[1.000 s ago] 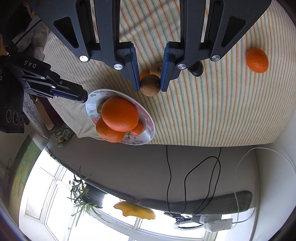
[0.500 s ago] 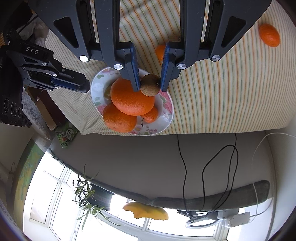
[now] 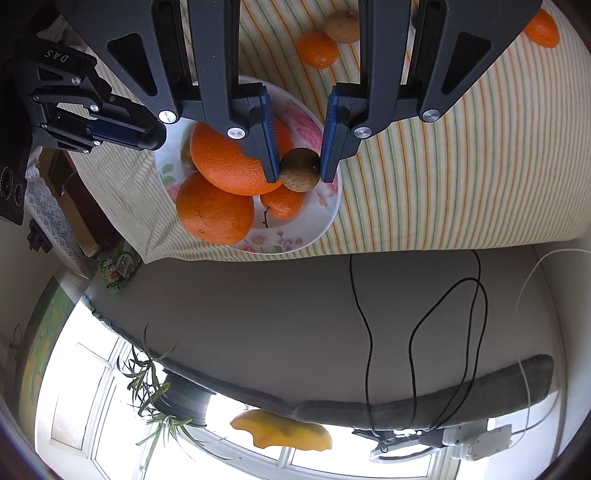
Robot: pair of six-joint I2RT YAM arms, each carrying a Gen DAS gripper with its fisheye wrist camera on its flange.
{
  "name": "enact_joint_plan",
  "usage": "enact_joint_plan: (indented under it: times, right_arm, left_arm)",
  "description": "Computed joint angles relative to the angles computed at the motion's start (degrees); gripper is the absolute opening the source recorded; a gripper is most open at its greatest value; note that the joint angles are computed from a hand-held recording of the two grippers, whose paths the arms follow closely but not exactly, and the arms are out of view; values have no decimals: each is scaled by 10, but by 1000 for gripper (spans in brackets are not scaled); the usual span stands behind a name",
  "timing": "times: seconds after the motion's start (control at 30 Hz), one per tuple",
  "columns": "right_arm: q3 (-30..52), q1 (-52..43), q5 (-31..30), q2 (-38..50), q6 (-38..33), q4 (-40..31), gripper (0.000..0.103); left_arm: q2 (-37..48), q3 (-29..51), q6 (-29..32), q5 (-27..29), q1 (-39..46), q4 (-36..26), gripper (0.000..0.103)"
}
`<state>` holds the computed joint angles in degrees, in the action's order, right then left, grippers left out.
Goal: Organize fruits
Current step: 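Carry the kiwi over the bowl with the left gripper while the right gripper carries the plum, then open the right gripper to drop the plum in the bowl while the left gripper releases the kiwi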
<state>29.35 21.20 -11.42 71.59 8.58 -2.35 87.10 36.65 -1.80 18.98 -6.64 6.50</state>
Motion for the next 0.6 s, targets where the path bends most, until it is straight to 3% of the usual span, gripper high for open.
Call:
enact_joint_plan:
  times: [0.53, 0.6]
  right_arm:
    - [6, 8, 5, 24, -8, 15, 25]
    - [5, 10, 8, 22, -9, 16, 25]
  left_arm:
    - [18, 18, 0, -12, -3, 0, 21]
    - [18, 20, 0, -15, -5, -2, 30]
